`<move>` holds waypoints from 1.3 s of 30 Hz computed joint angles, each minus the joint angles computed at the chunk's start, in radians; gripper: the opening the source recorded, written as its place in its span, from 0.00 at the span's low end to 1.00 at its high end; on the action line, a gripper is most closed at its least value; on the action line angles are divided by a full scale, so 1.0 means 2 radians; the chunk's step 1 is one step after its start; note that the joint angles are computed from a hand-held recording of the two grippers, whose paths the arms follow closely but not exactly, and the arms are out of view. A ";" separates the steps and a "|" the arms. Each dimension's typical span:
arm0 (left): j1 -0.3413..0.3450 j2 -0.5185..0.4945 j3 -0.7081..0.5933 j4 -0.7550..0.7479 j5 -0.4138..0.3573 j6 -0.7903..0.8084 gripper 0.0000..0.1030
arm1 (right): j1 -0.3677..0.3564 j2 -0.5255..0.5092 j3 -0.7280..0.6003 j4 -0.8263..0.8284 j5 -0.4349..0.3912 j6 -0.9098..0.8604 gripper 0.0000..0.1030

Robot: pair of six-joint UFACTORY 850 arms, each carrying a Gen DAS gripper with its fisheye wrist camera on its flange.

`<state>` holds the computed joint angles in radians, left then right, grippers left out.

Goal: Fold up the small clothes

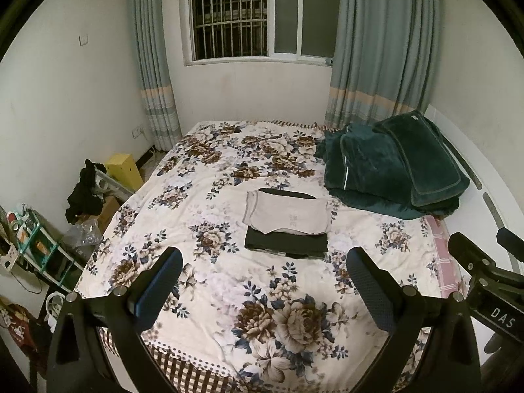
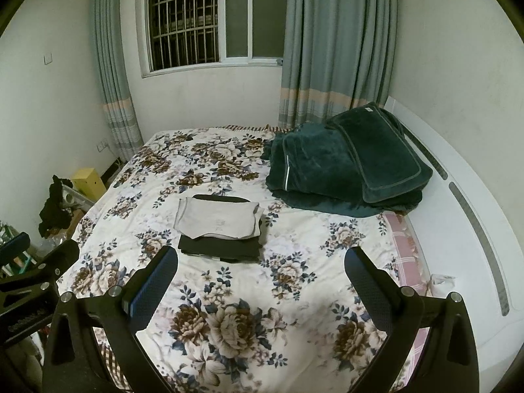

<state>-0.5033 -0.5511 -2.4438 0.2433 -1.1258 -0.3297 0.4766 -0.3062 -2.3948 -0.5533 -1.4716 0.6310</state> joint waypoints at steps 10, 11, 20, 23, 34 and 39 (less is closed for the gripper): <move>-0.003 -0.021 -0.038 0.001 -0.017 0.000 0.99 | 0.000 0.000 0.000 0.000 0.000 0.000 1.00; -0.003 -0.028 -0.053 0.000 -0.024 0.001 0.99 | 0.001 -0.001 0.000 -0.001 0.000 0.001 1.00; -0.004 -0.031 -0.058 0.002 -0.026 0.000 0.99 | 0.001 -0.003 -0.004 0.000 -0.001 0.000 1.00; -0.003 -0.040 -0.075 0.000 -0.033 0.003 0.99 | 0.001 -0.002 -0.003 -0.001 -0.001 0.001 1.00; -0.003 -0.048 -0.090 0.000 -0.039 0.004 0.99 | 0.001 -0.008 -0.011 -0.001 -0.003 0.000 1.00; -0.003 -0.047 -0.088 0.000 -0.037 0.004 0.99 | 0.001 -0.007 -0.010 -0.002 -0.002 0.001 1.00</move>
<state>-0.5095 -0.6448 -2.6189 0.2427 -1.2007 -0.3216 0.4789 -0.3200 -2.4144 -0.5571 -1.4765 0.6323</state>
